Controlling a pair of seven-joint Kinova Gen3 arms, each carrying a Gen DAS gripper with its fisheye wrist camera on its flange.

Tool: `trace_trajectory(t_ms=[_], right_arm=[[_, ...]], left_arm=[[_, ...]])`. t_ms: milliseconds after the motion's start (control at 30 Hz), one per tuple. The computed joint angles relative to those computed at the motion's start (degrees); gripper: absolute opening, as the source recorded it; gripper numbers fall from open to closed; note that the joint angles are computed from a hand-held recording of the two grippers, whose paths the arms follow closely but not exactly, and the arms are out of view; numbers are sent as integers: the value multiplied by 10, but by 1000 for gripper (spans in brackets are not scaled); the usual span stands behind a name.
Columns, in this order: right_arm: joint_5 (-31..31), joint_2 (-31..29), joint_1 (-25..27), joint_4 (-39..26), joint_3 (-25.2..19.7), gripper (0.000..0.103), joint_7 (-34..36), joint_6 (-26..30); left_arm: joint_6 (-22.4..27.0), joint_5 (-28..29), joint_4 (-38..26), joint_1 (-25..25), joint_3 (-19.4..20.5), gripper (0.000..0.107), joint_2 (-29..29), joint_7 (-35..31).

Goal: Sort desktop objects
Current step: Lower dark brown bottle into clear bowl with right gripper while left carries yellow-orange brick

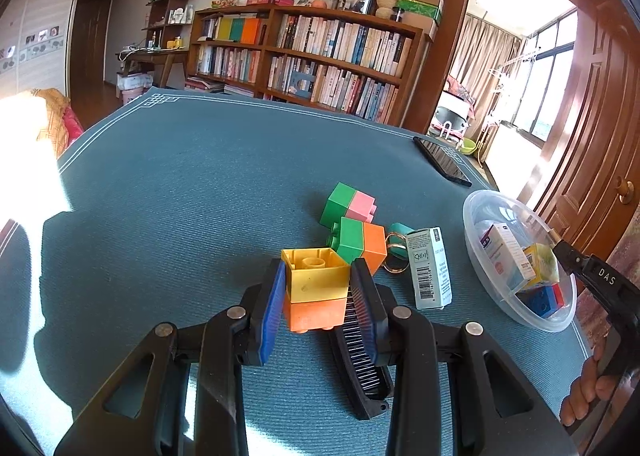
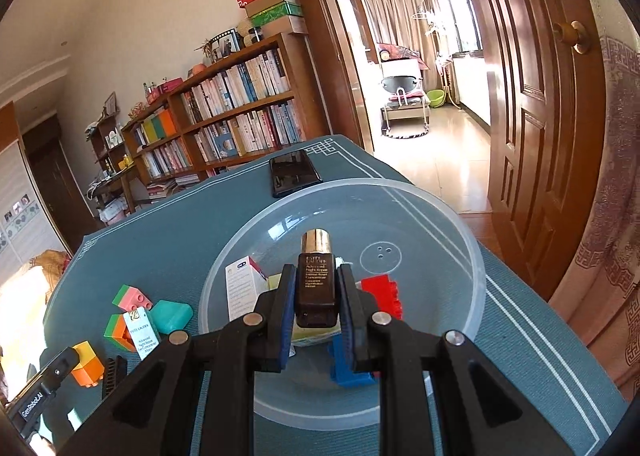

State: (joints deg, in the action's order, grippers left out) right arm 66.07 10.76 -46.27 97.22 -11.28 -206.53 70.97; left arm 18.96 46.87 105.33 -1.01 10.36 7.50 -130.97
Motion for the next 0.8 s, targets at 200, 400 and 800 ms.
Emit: trace_trajectory(t_ms=[200,400,800], right_arm=[[-11,20,-9,-24,5,23,18,48],[-9,19,-12,-18,12,23,19,38],[63,35,-56,-20,4,78,-7,113]], left_arm=[[-3,41,8,-10,6,36,-6,-38],[3,60,6,-1,-1,36,-8,-56],[9,10,-13,25,-18,36,-18,5]])
